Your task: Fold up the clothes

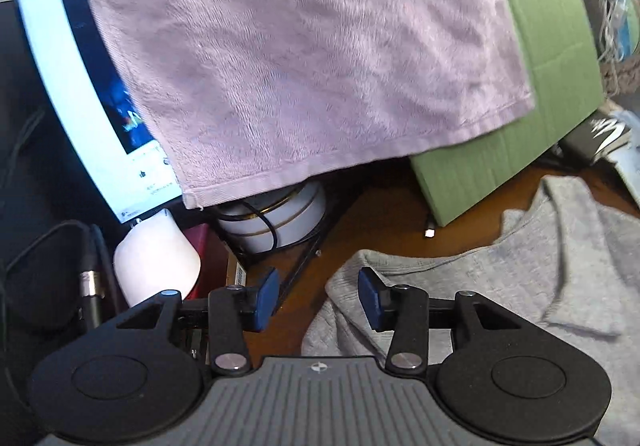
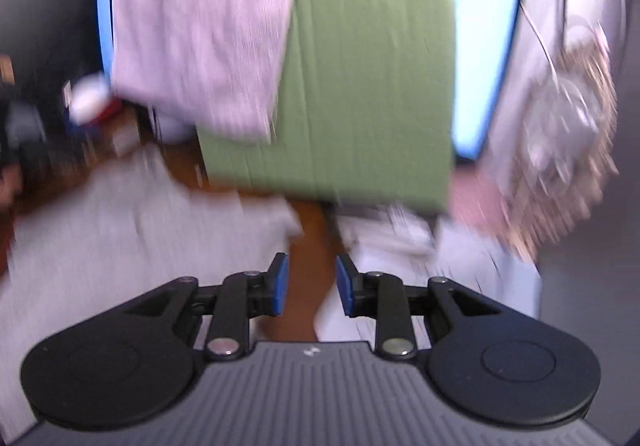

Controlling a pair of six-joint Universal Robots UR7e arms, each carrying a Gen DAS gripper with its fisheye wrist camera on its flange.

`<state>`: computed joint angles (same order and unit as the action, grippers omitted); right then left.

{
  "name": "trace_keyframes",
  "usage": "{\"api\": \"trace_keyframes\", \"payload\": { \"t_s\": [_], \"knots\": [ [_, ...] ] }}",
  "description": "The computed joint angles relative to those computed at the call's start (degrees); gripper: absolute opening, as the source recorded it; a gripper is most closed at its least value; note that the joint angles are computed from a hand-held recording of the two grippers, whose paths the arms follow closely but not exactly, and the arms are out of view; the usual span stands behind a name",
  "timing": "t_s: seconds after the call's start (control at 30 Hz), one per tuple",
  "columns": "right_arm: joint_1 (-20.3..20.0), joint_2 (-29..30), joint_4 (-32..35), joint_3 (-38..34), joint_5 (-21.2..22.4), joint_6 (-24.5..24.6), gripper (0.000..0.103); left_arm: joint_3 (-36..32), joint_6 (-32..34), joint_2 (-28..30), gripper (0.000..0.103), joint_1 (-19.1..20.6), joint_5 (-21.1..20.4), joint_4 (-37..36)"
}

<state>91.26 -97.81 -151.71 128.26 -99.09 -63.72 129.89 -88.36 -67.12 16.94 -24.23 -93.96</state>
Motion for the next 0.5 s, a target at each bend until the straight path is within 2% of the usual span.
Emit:
{"api": "trace_keyframes", "payload": {
  "t_s": [0.07,0.17,0.3,0.33,0.4,0.43,0.5],
  "knots": [
    [-1.97,-1.37,1.06,1.27,-3.91,-3.38,0.028,1.18,5.21,0.90,0.043,-1.45,-0.72,-7.74],
    [-5.06,-2.75,1.46,3.27,-6.04,-7.92,0.028,1.80,13.87,4.23,0.043,-2.49,-2.02,-20.44],
    [-7.29,-2.67,3.00,3.70,-3.89,-8.50,0.027,0.30,25.48,11.75,0.043,-0.45,-3.39,-36.91],
    [-7.64,-2.54,3.95,3.42,-3.34,-8.03,0.025,-0.33,28.14,13.72,0.043,0.27,-3.71,-40.54],
    [-8.23,-2.35,5.68,2.95,-2.36,-7.29,0.003,-1.15,32.02,16.57,0.042,1.97,-4.02,-45.85],
    [-8.20,-2.75,5.56,3.28,-2.39,-7.90,0.003,-1.61,33.87,17.96,0.041,2.82,-4.20,-48.31],
    [-7.83,-4.08,1.20,5.18,-3.12,-11.09,0.003,-2.55,34.63,19.69,0.037,4.22,-4.29,-49.31]
  ]
}}
